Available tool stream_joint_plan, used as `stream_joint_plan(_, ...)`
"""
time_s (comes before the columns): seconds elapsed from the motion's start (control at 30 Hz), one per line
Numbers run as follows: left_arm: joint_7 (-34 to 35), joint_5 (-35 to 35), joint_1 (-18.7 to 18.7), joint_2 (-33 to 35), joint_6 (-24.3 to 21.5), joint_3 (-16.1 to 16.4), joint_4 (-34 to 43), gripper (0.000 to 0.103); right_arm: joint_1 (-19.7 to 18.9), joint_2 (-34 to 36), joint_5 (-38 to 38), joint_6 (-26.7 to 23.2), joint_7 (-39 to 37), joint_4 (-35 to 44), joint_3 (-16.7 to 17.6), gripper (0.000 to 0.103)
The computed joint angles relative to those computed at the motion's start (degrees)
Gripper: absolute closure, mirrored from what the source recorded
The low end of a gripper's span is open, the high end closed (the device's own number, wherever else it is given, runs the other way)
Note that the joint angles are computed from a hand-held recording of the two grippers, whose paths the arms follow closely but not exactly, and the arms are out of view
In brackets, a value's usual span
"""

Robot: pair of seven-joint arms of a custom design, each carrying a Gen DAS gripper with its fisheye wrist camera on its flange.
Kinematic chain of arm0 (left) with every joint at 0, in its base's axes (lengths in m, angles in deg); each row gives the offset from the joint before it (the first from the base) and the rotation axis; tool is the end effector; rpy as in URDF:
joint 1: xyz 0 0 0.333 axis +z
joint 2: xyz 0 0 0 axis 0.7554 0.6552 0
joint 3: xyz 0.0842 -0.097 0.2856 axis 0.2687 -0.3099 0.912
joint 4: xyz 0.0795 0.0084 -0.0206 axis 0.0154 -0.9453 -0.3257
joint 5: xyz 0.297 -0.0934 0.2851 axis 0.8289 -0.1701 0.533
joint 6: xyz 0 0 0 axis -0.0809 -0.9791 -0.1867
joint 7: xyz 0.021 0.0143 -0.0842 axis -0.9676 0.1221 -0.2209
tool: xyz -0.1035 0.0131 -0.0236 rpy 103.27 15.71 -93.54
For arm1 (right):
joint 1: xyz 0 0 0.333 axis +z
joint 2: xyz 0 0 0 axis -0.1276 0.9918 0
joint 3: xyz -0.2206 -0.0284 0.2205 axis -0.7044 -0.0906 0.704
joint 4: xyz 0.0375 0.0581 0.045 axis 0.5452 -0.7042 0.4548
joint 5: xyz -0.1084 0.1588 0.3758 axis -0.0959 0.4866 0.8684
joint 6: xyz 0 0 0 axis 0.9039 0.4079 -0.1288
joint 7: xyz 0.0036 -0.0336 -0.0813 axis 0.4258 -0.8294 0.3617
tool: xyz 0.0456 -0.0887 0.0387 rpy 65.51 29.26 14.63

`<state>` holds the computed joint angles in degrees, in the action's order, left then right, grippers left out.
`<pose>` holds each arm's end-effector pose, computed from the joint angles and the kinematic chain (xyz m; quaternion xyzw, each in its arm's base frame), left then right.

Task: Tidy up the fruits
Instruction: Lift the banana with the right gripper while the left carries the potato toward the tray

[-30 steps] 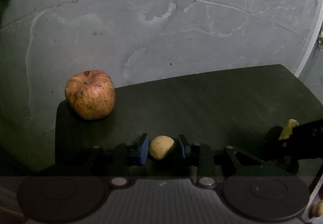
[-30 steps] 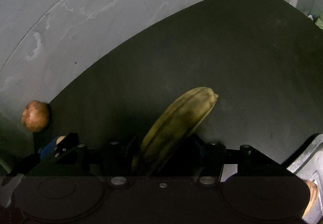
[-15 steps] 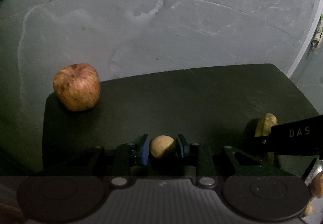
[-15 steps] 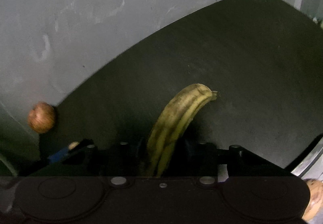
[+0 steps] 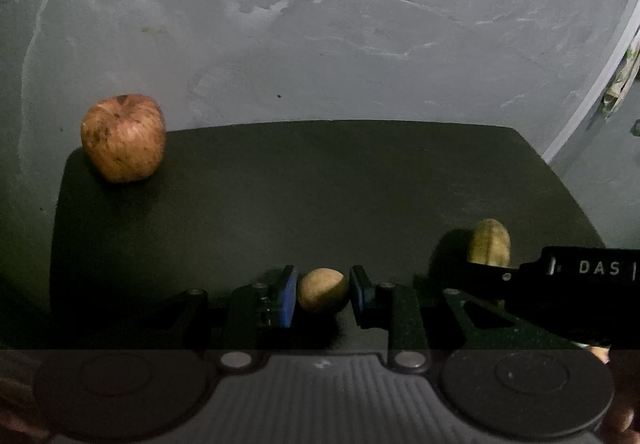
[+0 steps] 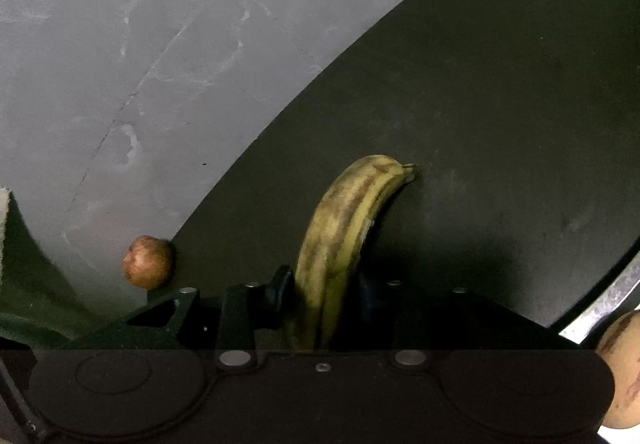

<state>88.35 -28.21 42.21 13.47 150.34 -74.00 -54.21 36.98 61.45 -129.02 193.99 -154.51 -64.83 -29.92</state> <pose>0.6332 -0.3242 0.2371 0.0703 -0.9326 0.3345 0.1157 0.3872 0.4495 0.2830 0.0940 0.9296 -0.2414 0.2620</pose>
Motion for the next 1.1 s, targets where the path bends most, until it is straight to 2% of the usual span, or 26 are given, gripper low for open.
stream_joint_plan(0.2,-0.33,-0.50,0.25,-1.26,0.07,0.08,-1.77,0.073,0.66,-0.42,-1.93,0.47,0.73,-0.53,0.30,0.069)
stream_joint_plan(0.33,-0.85,-0.55,0.11,-1.72,0.84,0.35,-2.56,0.073,-1.17,-0.25,2.72,2.74,-8.12,0.37,0.76,0.070)
stream_joint_plan(0.6,-1.66,-0.98,0.32,-1.85,2.91,0.35,-3.14,0.073,-2.04,1.72,8.29,-0.95,-21.54,4.37,0.01,0.066)
stream_joint_plan(0.83,-2.28,-1.18,0.60,-1.68,3.33,0.14,-3.07,0.073,-2.95,2.43,10.94,-0.89,-28.83,4.93,-0.64,0.069)
stream_joint_plan(0.93,-2.66,-1.11,0.67,-1.80,3.10,0.22,-3.14,0.073,-2.17,1.56,9.73,0.01,-25.92,3.42,-0.94,0.070)
stream_joint_plan(1.1,-3.94,-0.56,1.01,-1.82,-0.47,0.52,-2.09,0.073,0.69,-0.55,1.00,0.05,-11.30,-0.12,-0.91,0.070)
